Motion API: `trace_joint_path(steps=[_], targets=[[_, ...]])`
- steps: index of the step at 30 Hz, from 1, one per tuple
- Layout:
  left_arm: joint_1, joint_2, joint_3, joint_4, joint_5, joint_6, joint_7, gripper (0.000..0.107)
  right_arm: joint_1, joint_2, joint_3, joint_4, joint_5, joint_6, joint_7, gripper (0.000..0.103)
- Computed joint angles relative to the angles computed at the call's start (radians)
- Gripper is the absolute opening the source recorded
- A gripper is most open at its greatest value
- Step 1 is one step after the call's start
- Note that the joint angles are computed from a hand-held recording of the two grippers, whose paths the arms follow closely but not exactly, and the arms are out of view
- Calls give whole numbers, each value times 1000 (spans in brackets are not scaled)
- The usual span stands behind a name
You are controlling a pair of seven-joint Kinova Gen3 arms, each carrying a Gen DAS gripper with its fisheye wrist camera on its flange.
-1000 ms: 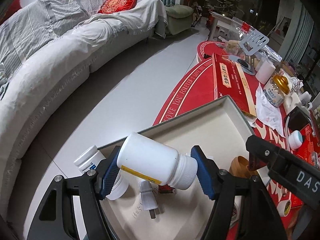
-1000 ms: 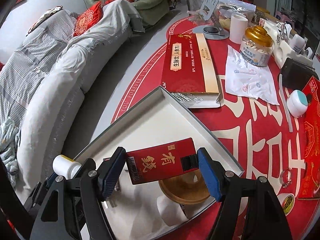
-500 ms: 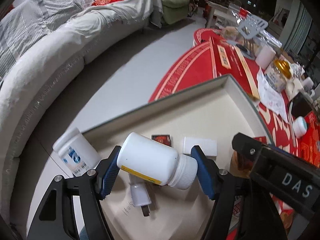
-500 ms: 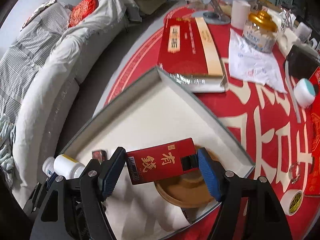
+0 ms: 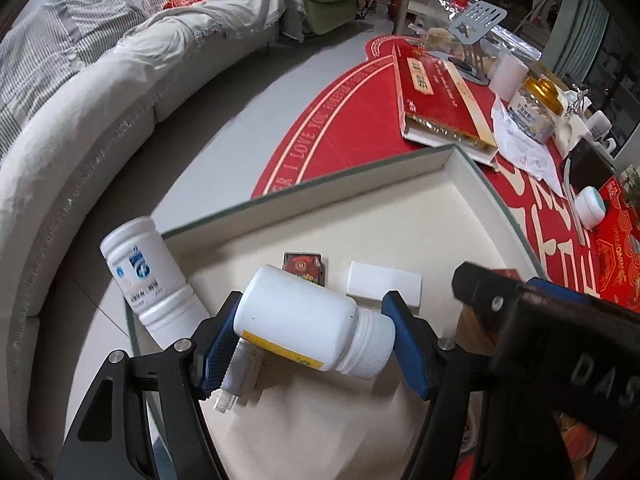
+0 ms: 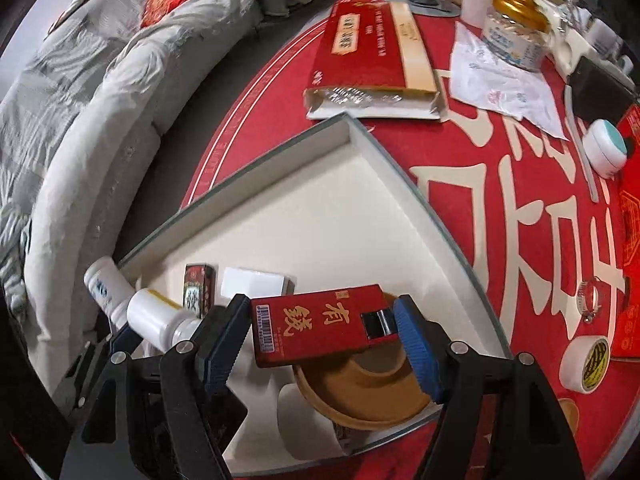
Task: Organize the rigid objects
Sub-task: 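Open left gripper releasing pill bottle in tray while right gripper releases red box, then move right gripper to metal hose clamp in brown ring holder and grasp it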
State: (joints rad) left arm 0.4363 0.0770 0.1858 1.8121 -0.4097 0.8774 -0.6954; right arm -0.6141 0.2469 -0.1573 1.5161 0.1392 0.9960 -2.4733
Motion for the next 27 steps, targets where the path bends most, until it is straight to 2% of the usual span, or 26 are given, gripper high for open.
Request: trace_joint_path(steps=[14,15,16,19,22,25,27], targets=[[2,23,-6,-29,-31,36,8,73,-16,13,7,-30,38,15,-36,72],[-2,29,-7,-34,-18,40,-11,77,-21,14,8,-32,46,19,-39,73],[-2,35,-8,-40,-12,46,-17,84,-23,13,9,-33,52,20,-42,74],[-7,51,-14,-62,26,77,-59,87,-1,4,-1,-24,22,-1,-12,103],[-20,41,-21,-62,72,75,-97,88,-21,-28,9,4,62,-14,-57,103],[-41,15,-17,-54,119,72,-131,90,2,-59,1,26,39,-18,-49,103],[-33,-11,-16,-46,114,77,-128,91,11,-97,-2,63,34,-29,-74,103]])
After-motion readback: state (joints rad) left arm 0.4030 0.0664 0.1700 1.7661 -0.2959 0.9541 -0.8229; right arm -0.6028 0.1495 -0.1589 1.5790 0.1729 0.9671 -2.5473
